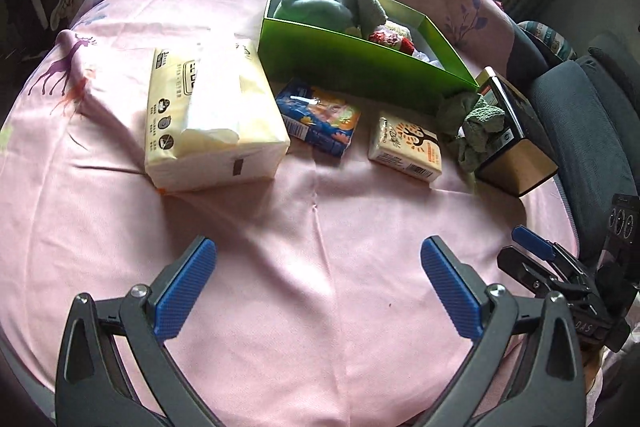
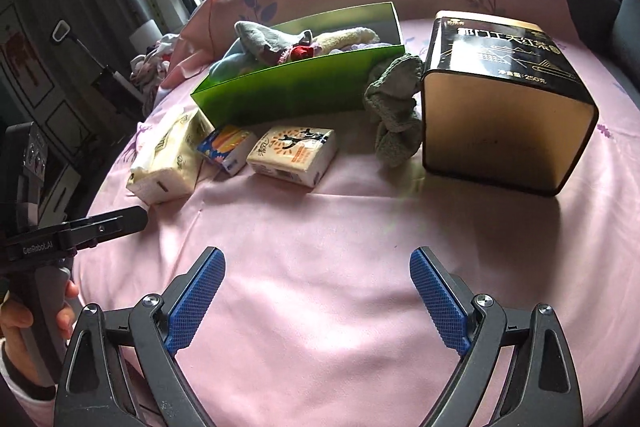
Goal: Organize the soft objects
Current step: 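Move the left gripper toward the tree-print tissue pack, then grasp the tree-print tissue pack with the left gripper and lift it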
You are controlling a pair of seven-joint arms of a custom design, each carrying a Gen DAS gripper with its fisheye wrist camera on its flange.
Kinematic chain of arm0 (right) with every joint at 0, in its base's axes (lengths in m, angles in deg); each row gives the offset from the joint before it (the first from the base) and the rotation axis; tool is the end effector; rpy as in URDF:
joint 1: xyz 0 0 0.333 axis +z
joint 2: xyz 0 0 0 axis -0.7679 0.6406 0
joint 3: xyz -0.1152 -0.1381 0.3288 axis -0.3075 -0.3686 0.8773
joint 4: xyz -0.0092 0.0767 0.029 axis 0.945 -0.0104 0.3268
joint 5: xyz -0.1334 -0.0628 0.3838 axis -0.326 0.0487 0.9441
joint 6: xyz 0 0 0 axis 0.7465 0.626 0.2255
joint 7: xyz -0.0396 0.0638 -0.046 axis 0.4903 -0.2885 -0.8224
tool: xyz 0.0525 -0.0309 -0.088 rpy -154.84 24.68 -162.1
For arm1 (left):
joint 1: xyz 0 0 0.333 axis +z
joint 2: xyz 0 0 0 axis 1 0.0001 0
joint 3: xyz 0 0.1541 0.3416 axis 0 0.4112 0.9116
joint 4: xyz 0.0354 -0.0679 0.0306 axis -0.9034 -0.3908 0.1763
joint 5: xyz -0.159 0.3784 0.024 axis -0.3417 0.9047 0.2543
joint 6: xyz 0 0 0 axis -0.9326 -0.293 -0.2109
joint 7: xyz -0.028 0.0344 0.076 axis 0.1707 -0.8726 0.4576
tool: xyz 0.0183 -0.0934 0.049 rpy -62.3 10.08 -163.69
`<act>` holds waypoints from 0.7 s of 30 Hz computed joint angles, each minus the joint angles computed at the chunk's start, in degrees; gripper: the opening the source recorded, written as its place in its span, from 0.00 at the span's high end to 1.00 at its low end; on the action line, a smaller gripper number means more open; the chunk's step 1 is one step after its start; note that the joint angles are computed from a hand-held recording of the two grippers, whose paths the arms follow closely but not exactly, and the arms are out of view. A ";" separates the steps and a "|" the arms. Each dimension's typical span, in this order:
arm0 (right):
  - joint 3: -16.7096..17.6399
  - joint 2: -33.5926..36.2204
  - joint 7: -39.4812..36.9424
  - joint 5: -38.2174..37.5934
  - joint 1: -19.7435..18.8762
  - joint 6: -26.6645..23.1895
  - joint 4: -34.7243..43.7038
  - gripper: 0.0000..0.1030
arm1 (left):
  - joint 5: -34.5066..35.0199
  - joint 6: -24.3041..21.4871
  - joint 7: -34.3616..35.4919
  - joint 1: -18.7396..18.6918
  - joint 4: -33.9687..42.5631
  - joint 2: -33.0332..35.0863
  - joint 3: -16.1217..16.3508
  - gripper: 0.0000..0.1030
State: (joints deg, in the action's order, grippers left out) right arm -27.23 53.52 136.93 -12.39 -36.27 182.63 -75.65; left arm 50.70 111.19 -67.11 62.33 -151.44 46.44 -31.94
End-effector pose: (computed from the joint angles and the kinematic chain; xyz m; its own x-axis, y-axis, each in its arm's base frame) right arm 0.6714 0.3154 0.4512 0.4451 -0.8501 -0.2816 -0.7501 -0.1821 -0.6357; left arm 0.6072 -0.4164 0.4721 0.1574 -0.9323 0.3255 -0.8036 -0.3125 -0.5064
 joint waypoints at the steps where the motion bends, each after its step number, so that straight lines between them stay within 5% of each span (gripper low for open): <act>1: 0.01 0.13 -0.02 -0.14 0.20 0.43 0.13 0.09 | 0.37 0.79 -0.26 -0.09 -0.11 0.05 0.20 0.01; 8: -2.85 0.95 3.78 -6.29 3.50 3.72 0.45 0.09 | 0.81 4.33 4.98 -0.30 5.46 4.14 0.37 0.01; 13: -1.72 3.16 4.24 -8.17 2.75 2.11 2.62 0.09 | -3.88 5.64 14.30 0.88 12.05 9.53 -1.39 0.01; 21: 0.88 9.12 2.41 -7.46 1.34 -0.99 10.55 0.09 | -13.10 0.75 28.79 2.16 25.17 18.81 -3.42 0.12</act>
